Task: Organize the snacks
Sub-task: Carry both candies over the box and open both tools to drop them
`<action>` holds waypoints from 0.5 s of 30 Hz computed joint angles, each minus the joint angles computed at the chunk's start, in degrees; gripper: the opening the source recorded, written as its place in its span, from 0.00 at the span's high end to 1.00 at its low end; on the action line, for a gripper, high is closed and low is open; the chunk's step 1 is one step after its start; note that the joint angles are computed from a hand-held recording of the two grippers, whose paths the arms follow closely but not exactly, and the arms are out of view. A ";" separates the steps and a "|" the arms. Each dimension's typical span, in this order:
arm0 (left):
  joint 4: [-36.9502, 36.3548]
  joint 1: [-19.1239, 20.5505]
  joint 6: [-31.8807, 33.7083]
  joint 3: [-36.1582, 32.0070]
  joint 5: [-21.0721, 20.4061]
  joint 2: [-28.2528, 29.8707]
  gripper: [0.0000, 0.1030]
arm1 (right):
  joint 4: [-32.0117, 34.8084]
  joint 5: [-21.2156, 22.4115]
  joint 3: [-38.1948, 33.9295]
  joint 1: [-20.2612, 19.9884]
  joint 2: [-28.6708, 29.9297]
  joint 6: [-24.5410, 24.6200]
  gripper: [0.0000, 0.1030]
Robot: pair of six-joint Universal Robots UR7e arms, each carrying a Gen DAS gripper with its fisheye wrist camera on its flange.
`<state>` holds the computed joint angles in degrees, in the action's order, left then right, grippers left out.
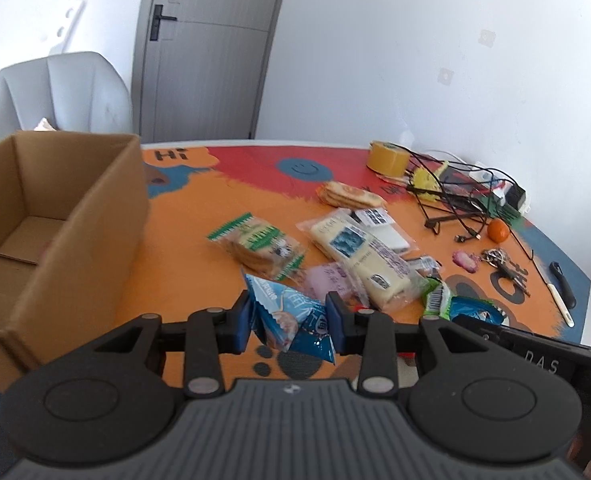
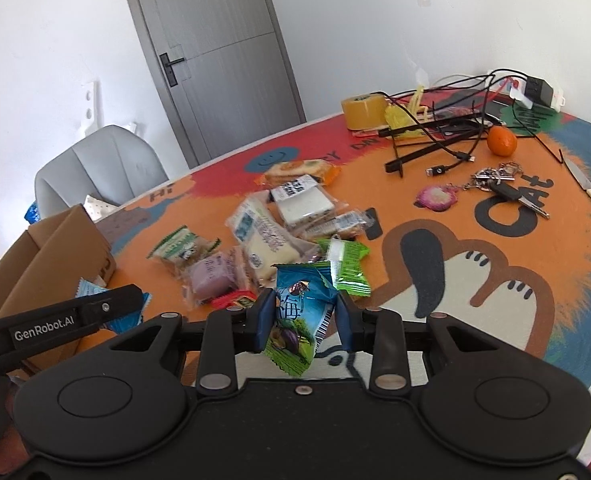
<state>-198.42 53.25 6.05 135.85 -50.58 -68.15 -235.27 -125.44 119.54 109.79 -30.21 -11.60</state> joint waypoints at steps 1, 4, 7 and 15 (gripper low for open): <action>-0.07 -0.09 -0.23 0.32 0.45 -0.47 0.64 | -0.02 0.05 -0.01 0.24 0.11 -0.02 0.68; -0.55 -0.43 -0.54 1.39 1.67 -2.08 0.64 | 0.05 0.54 -0.21 0.92 0.38 -0.13 0.68; -1.28 -0.74 -0.65 2.27 2.93 -3.64 0.64 | 0.12 0.86 -0.80 1.82 0.73 -0.61 0.68; -1.66 -1.85 0.31 4.31 4.98 -8.04 0.64 | 1.09 1.96 -2.77 3.96 1.65 -1.35 0.68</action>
